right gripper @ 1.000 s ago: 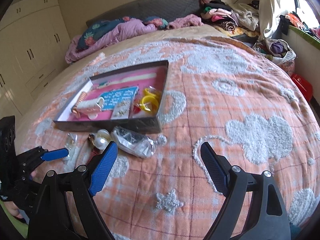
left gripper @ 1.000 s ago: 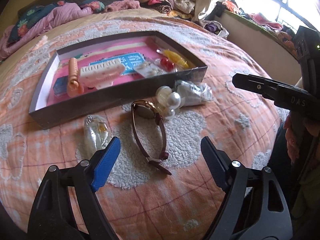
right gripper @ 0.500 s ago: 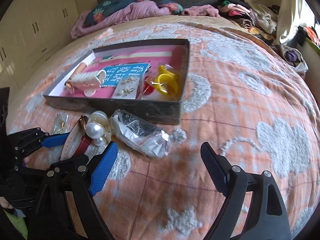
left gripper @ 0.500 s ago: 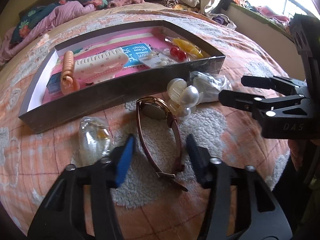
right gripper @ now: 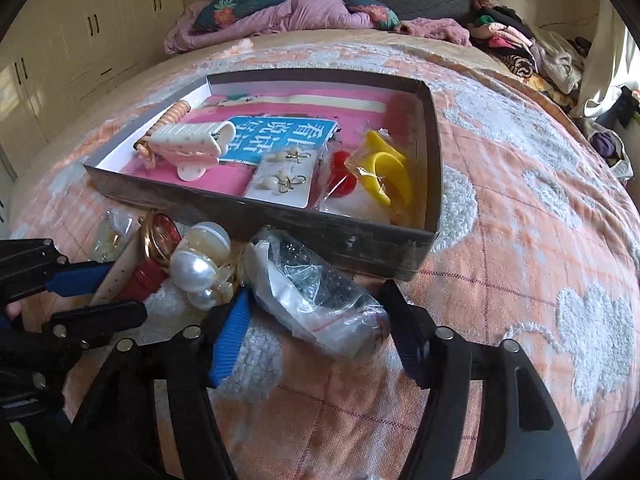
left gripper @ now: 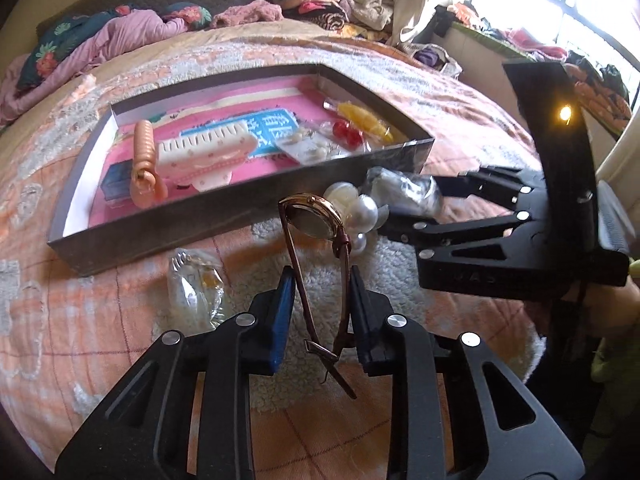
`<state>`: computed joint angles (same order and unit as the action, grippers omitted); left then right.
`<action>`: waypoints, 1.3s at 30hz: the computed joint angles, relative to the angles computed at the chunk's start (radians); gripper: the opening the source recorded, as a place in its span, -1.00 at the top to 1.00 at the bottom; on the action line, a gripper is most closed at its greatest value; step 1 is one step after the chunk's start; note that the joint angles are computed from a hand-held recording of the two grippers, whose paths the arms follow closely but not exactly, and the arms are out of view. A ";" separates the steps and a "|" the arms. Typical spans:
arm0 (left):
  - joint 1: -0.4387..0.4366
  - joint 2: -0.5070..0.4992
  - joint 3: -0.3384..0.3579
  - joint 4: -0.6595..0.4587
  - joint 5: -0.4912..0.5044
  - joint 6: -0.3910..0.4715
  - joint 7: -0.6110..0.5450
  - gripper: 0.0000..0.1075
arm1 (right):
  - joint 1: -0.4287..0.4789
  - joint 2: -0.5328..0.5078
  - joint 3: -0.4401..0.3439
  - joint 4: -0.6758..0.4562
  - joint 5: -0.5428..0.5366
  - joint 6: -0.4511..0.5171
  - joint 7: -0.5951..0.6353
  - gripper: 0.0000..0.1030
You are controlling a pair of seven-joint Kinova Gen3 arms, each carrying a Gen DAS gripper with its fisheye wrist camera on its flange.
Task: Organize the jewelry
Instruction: 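Grasp the brown sunglasses with the left tool while the right grasps a clear plastic bag, then lower the sunglasses into the tray with the left tool while the right places the plastic bag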
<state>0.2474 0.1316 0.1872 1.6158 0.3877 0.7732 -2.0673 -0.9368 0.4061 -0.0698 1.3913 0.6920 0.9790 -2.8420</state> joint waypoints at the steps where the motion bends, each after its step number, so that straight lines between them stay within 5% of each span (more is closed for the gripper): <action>1: -0.007 -0.005 0.000 0.002 0.016 -0.001 -0.011 0.65 | -0.001 -0.004 0.000 0.007 0.003 -0.010 -0.006 -0.12; 5: -0.028 -0.023 -0.006 0.009 0.066 -0.001 -0.046 0.65 | -0.009 -0.060 0.002 0.085 0.030 -0.091 -0.114 -0.10; 17: -0.085 -0.069 -0.050 0.010 0.177 -0.009 -0.095 0.65 | -0.059 -0.151 -0.070 0.157 0.247 -0.023 -0.367 -0.09; 27: -0.131 -0.069 -0.080 -0.021 0.182 -0.030 -0.044 0.65 | -0.059 -0.151 -0.104 0.119 0.344 0.028 -0.374 -0.09; 39: -0.150 -0.023 -0.079 -0.090 0.069 -0.064 0.091 0.65 | -0.040 -0.129 -0.084 0.057 0.358 0.010 -0.302 -0.09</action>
<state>0.0971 0.1083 0.1084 1.5256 0.4569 0.7091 -1.9762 -0.9766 0.2766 -0.1541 1.4481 1.0500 0.9892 -3.1443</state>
